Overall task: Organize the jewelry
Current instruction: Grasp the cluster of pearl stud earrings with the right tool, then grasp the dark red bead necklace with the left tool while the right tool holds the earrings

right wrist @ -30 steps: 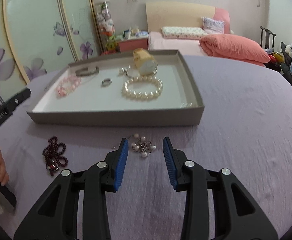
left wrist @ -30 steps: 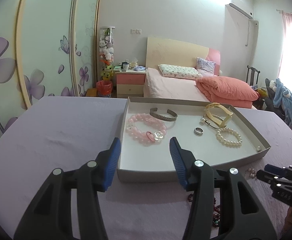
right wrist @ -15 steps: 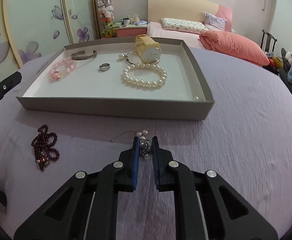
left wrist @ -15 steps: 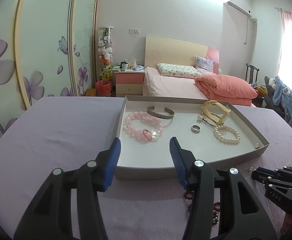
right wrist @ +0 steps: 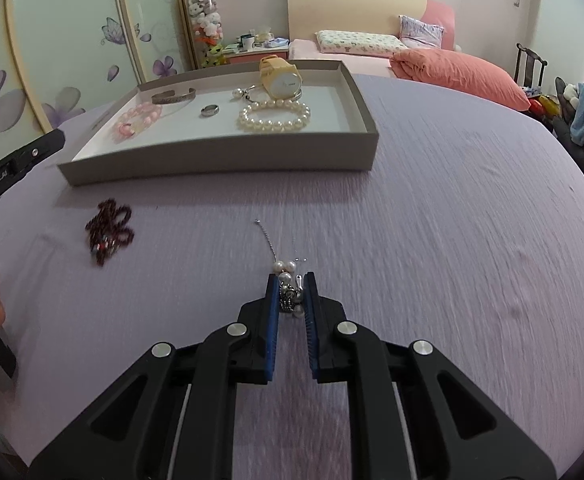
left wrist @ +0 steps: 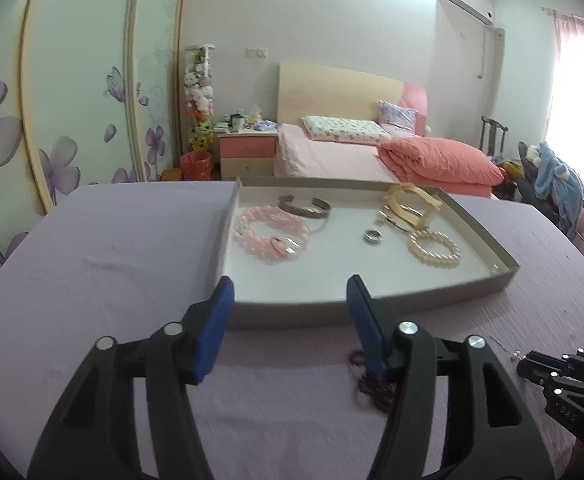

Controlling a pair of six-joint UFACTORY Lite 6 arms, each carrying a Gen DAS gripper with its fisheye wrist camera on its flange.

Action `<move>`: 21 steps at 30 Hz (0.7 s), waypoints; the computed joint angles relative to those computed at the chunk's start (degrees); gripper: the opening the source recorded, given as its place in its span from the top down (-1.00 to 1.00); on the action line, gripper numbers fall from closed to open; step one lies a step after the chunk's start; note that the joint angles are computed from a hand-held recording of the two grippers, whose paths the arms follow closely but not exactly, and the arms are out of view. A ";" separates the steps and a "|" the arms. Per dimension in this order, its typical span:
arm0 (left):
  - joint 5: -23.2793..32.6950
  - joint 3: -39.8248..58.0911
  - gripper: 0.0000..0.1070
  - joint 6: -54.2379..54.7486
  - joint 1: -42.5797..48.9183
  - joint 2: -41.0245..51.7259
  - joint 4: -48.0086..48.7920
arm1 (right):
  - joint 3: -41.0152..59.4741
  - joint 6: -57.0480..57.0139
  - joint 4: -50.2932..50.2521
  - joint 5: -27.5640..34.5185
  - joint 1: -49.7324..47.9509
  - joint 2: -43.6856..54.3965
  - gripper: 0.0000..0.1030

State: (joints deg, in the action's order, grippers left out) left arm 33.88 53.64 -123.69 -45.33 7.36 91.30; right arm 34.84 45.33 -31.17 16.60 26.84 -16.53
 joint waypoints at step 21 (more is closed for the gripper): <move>-2.91 19.05 -0.13 36.04 -5.64 18.79 -33.06 | -2.35 -4.55 4.52 -1.73 -1.53 -2.34 0.74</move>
State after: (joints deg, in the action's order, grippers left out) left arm 30.97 72.70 -87.65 -50.97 26.15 58.24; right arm 32.49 40.78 -26.64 14.86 25.31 -18.87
